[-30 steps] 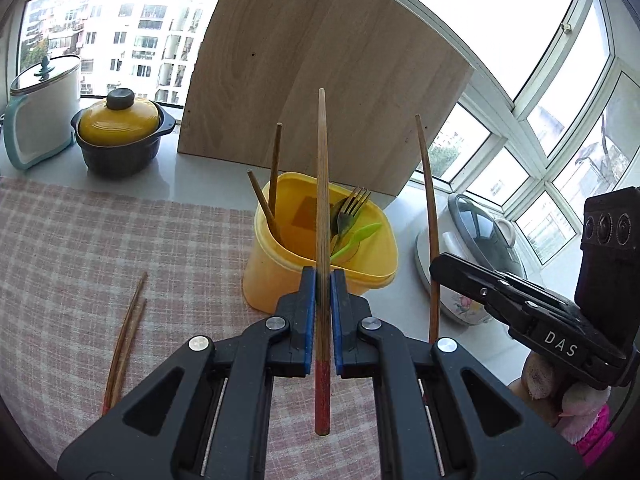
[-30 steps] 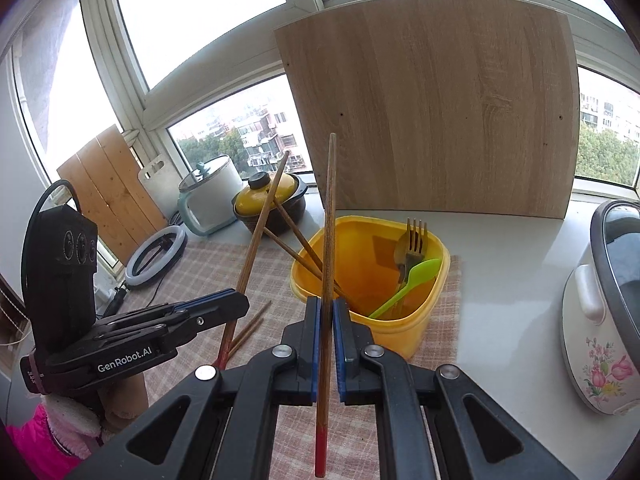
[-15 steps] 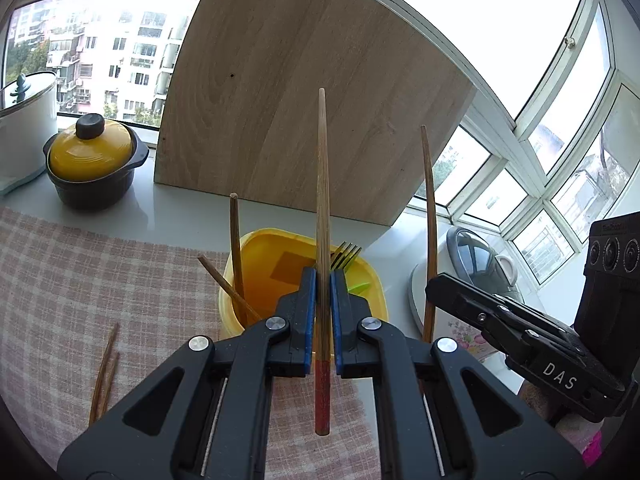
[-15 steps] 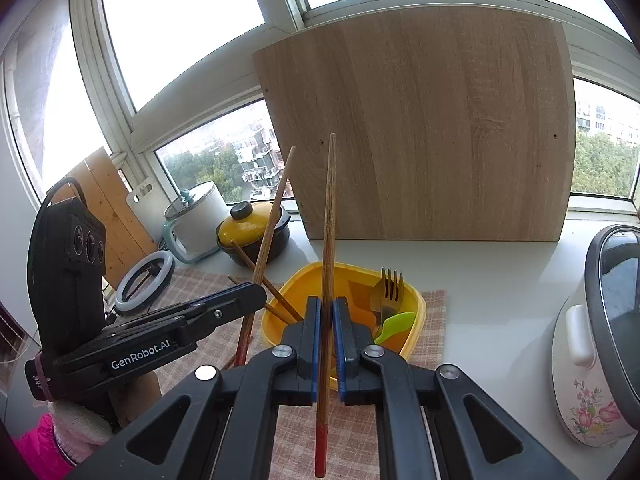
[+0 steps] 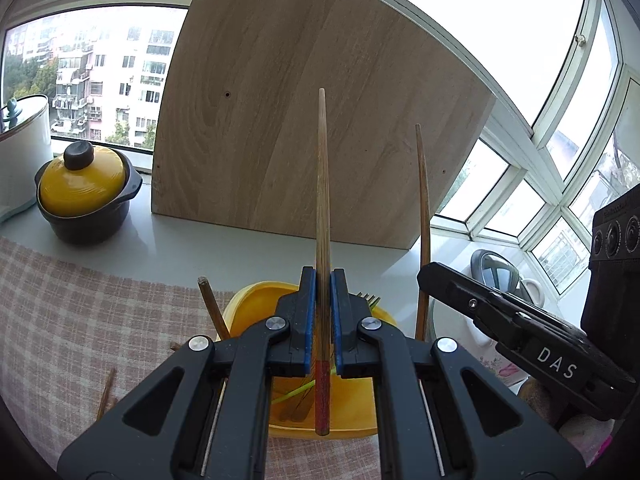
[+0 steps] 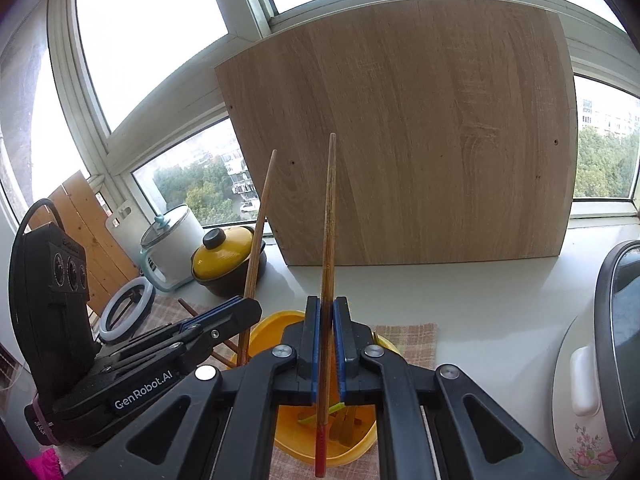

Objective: Organize utensils
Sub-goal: 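Carry the chopstick with the left tool over the container while the right tool carries its chopstick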

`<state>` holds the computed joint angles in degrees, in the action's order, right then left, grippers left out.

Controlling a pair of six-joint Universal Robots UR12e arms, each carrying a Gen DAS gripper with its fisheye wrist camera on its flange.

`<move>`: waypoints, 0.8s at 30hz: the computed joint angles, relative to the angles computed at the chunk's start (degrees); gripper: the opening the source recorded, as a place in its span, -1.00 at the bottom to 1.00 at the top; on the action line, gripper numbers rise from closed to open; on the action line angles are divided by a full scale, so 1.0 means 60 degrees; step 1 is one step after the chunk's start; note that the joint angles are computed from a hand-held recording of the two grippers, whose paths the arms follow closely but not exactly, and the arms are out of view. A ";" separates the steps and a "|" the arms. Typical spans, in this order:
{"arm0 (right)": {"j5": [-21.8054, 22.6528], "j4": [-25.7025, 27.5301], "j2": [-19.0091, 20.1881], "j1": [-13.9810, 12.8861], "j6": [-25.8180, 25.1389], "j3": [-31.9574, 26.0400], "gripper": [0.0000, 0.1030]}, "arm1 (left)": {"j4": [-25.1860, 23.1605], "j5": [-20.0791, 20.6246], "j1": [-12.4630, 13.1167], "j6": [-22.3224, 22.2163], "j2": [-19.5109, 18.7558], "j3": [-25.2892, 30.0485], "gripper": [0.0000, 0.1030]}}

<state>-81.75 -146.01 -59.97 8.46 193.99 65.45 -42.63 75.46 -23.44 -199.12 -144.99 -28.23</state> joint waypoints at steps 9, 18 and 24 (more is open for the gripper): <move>0.0042 0.0045 0.0355 -0.0053 0.0179 -0.0351 -0.93 | -0.0315 0.0227 -0.0029 0.0106 -0.0289 0.0414 -0.90; 0.0090 -0.0044 0.0491 -0.0057 0.0280 -0.0450 -0.93 | -0.0254 0.0233 -0.0034 0.0153 -0.0296 0.0381 -0.90; 0.0243 0.0023 0.0429 -0.0048 0.0284 -0.0223 -0.93 | -0.0282 0.0194 -0.0029 0.0205 -0.0213 0.0223 -0.90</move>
